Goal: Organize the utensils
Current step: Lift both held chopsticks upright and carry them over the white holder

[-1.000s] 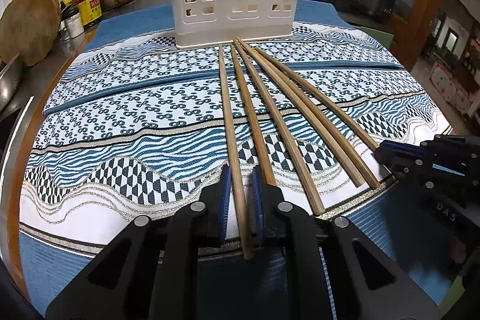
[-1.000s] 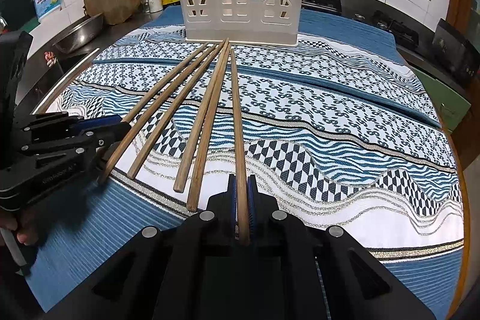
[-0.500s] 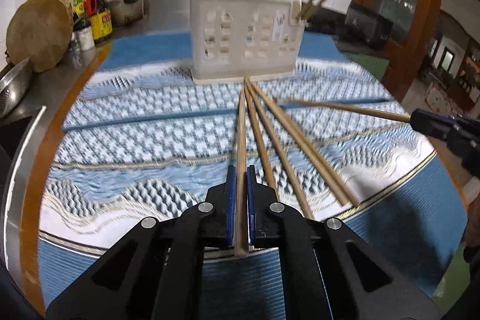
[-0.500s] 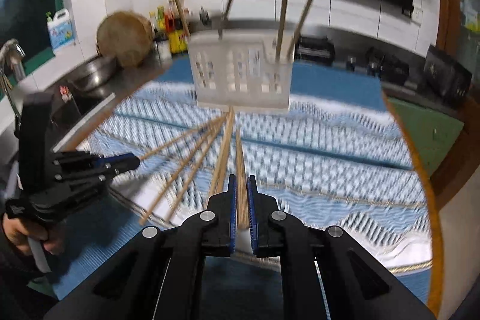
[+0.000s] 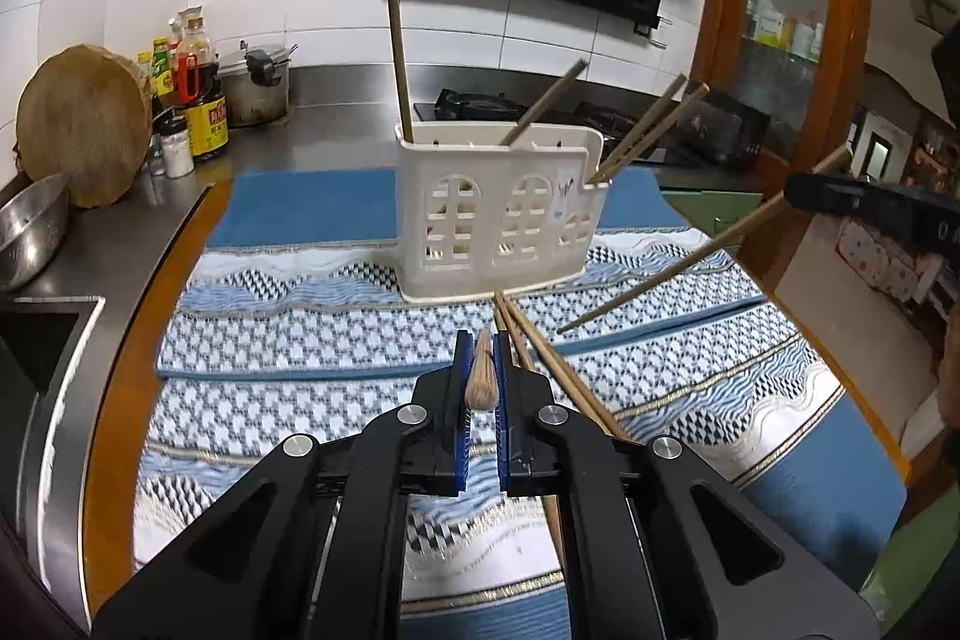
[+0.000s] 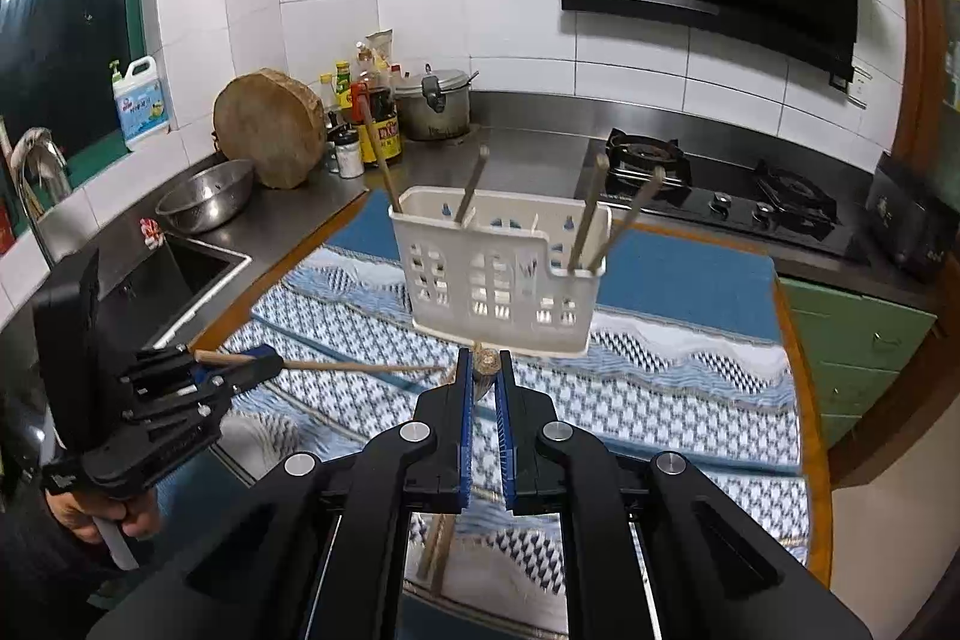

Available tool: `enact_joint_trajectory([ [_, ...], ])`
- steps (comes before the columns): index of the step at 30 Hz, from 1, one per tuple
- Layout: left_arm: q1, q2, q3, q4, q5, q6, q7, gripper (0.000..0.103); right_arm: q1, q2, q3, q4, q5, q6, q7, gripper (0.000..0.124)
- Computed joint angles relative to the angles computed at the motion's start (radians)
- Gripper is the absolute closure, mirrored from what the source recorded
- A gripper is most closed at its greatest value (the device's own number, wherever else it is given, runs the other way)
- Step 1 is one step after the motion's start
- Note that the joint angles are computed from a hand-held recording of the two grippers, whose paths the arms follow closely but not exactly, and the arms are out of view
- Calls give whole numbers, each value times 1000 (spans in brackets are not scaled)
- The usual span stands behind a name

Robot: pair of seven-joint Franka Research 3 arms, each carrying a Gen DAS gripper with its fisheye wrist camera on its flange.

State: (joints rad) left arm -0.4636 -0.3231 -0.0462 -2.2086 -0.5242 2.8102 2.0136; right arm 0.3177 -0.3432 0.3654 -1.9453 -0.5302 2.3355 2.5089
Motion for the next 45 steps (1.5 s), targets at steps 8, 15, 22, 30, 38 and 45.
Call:
enact_joint_trajectory([
  [8,55,86,-24,178,19,-108,12,98,5,104,-34,236,-6,-115,-114,117],
  [15,118,140,-65,290,50,-140,10,98,49,203,-68,443,-71,-266,-193,117],
  [22,150,177,-83,391,21,-147,22,98,97,290,-126,553,-99,-328,-218,117],
  [30,166,260,-127,575,34,-78,14,98,112,330,-201,527,-32,-297,-228,117],
  [38,192,430,-197,763,280,-58,-175,98,96,324,-220,461,10,-240,-248,117],
  [45,220,501,-230,798,354,-95,-263,98,85,316,-221,428,28,-204,-252,117],
])
